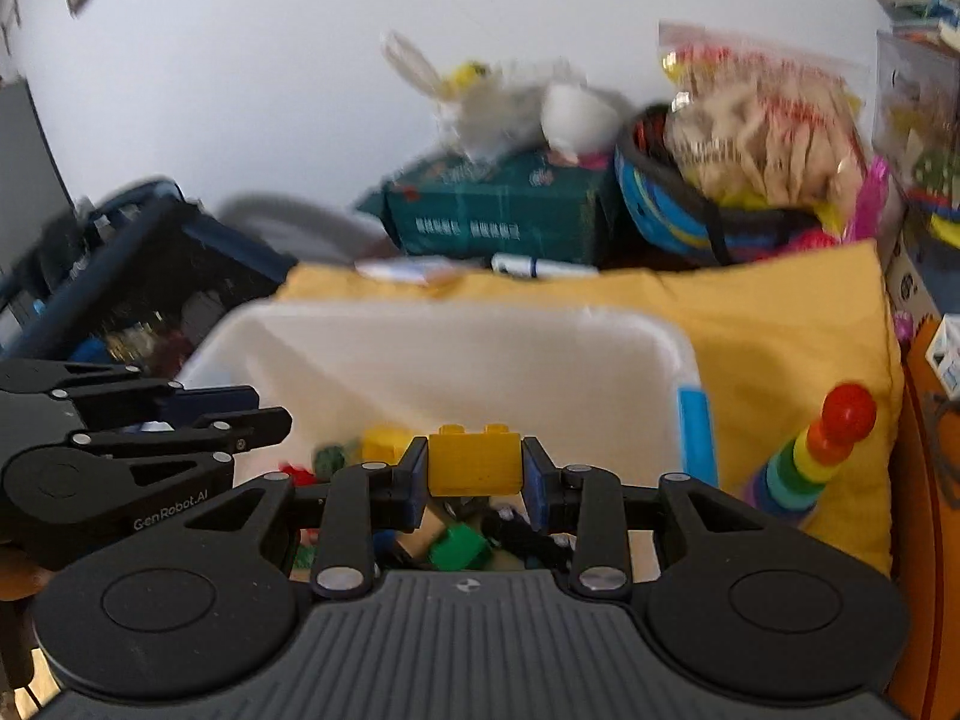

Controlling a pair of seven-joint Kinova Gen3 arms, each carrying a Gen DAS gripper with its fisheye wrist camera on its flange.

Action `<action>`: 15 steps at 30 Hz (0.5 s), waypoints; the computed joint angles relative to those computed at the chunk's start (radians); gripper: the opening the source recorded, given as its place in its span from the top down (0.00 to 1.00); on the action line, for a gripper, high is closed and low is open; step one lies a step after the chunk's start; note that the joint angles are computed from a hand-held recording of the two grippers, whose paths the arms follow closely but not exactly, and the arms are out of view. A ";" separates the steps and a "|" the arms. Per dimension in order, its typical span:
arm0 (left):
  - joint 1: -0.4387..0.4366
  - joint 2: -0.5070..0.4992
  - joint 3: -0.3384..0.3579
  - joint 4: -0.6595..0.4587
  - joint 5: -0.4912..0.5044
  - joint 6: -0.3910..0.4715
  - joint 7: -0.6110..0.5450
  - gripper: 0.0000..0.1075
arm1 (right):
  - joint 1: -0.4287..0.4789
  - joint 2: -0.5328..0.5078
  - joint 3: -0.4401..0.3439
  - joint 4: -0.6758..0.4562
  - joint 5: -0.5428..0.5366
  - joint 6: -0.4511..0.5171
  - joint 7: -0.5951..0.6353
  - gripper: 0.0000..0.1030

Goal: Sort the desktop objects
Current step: 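Open both tools to drop the red cube and yellow brick into the bin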

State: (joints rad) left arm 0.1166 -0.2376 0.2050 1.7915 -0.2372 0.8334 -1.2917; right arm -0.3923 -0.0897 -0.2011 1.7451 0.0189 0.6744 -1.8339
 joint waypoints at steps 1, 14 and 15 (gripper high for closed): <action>-0.005 -0.001 0.014 0.000 -0.017 0.007 0.014 0.63 | -0.001 0.001 -0.001 0.003 0.001 0.002 0.001 0.60; -0.118 -0.119 0.217 -0.011 -0.249 0.058 0.322 0.27 | -0.020 -0.032 -0.058 -0.003 0.186 0.008 -0.094 0.36; -0.122 -0.135 0.224 -0.008 -0.260 0.052 0.331 0.27 | -0.021 -0.036 -0.065 -0.006 0.198 0.019 -0.101 0.35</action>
